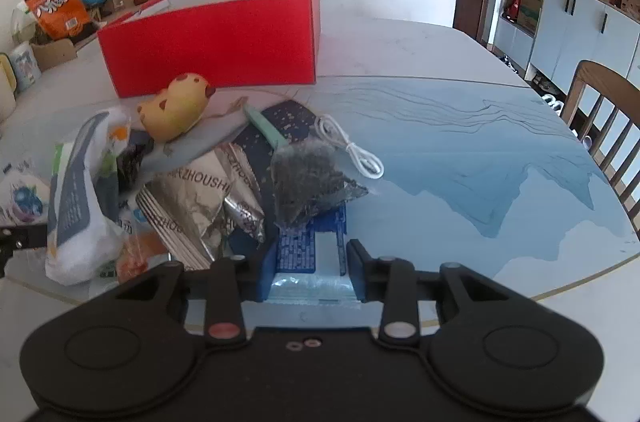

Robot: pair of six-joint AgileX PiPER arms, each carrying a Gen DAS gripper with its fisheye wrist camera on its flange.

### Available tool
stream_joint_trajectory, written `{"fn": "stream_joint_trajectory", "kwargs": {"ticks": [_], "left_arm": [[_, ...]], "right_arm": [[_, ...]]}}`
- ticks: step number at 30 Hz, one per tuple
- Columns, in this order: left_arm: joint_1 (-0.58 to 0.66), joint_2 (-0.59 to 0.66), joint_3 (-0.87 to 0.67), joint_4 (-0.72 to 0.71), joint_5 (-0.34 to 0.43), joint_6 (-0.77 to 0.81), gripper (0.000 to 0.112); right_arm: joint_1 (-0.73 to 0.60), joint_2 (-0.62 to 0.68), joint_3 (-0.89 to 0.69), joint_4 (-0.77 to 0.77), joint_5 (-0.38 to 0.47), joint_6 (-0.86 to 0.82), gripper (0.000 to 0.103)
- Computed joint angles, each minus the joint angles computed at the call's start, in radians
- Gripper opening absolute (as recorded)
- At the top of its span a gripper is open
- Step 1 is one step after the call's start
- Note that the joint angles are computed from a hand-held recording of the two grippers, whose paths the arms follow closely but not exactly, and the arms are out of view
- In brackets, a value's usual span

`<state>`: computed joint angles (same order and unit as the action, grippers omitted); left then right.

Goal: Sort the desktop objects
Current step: 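Lift the bread bag with the left gripper while the right gripper lifts the tea bag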

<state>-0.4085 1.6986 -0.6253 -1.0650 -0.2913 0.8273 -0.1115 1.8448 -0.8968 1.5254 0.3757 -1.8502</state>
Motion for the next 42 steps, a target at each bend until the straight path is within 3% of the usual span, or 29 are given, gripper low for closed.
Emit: {"fn": "stream_joint_trajectory", "kwargs": {"ticks": [9, 15, 22, 34, 38, 42], "left_arm": [[0.013, -0.023, -0.001, -0.04, 0.035, 0.025, 0.056], [0.018, -0.029, 0.002, -0.058, 0.044, 0.038, 0.056], [0.024, -0.016, -0.004, -0.018, 0.049, -0.001, 0.056], [0.07, -0.005, -0.008, 0.175, 0.083, -0.158, 0.056], [0.083, -0.003, -0.009, 0.247, 0.094, -0.224, 0.056], [0.091, 0.0, -0.015, 0.284, 0.104, -0.258, 0.056]], "right_arm": [[0.008, -0.04, -0.01, -0.196, -0.01, 0.207, 0.037], [0.0, -0.041, -0.003, -0.217, 0.007, 0.174, 0.04], [-0.035, -0.04, -0.012, -0.151, 0.035, 0.117, 0.058], [0.003, 0.038, -0.113, -0.106, 0.038, 0.112, 0.071], [0.017, 0.066, -0.133, -0.103, 0.027, 0.12, 0.071], [0.022, 0.085, -0.152, -0.144, 0.02, 0.167, 0.061]]}}
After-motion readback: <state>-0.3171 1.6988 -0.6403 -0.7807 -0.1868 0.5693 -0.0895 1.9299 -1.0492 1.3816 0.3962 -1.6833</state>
